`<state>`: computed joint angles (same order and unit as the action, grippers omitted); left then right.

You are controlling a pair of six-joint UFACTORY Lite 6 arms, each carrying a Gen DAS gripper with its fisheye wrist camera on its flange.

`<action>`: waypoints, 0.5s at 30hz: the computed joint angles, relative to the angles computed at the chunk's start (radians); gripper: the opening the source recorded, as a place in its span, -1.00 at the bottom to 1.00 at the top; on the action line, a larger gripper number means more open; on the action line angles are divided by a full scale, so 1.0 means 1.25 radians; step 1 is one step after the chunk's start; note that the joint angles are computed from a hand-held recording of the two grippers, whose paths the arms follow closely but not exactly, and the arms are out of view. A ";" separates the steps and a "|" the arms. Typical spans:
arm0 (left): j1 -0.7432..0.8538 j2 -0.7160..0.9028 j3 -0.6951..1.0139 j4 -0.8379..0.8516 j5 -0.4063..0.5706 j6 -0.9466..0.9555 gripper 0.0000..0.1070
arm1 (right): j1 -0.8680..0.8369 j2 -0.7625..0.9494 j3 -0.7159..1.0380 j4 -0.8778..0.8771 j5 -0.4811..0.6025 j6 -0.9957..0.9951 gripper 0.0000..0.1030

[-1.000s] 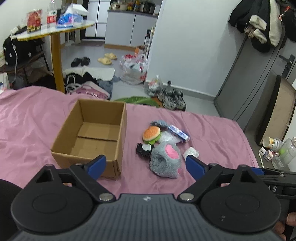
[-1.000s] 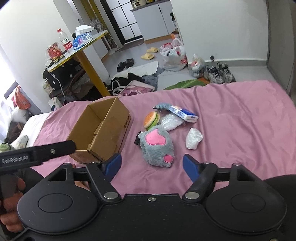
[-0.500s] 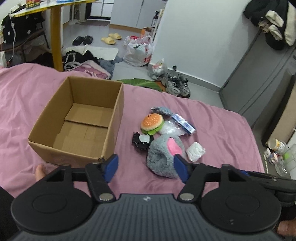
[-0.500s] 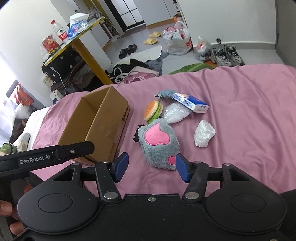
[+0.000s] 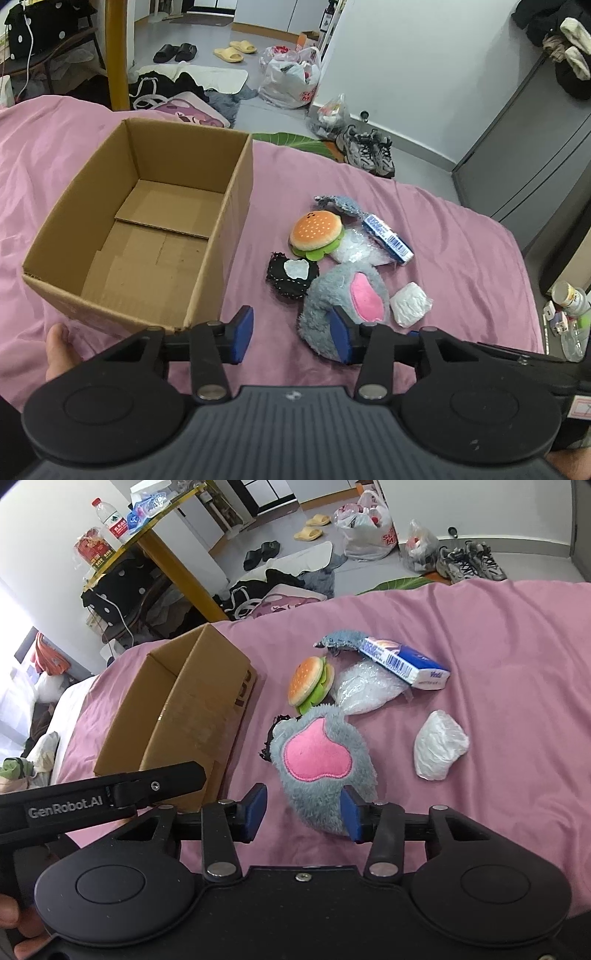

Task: Organize soft objects
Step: 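Move both grippers onto the grey plush and close them on it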

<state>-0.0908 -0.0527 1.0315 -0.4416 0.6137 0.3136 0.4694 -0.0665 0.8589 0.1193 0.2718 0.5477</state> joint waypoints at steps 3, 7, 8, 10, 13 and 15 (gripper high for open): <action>-0.011 0.022 0.011 0.004 -0.007 -0.009 -0.17 | -0.008 0.030 0.000 0.008 -0.014 -0.006 -0.14; -0.031 0.064 0.028 0.023 -0.023 -0.044 -0.17 | -0.027 0.033 -0.007 0.037 -0.028 -0.037 -0.17; -0.034 0.074 0.031 0.020 -0.025 -0.044 -0.17 | -0.033 0.030 -0.012 0.048 -0.031 -0.043 -0.19; -0.038 0.086 0.033 0.022 -0.029 -0.049 -0.17 | -0.050 0.024 -0.026 0.108 -0.044 -0.091 -0.27; -0.047 0.113 0.044 0.026 -0.031 -0.061 -0.17 | -0.064 0.009 -0.045 0.081 -0.064 -0.049 -0.36; -0.057 0.129 0.054 0.043 -0.038 -0.082 -0.17 | -0.068 -0.008 -0.060 0.034 -0.076 0.007 -0.43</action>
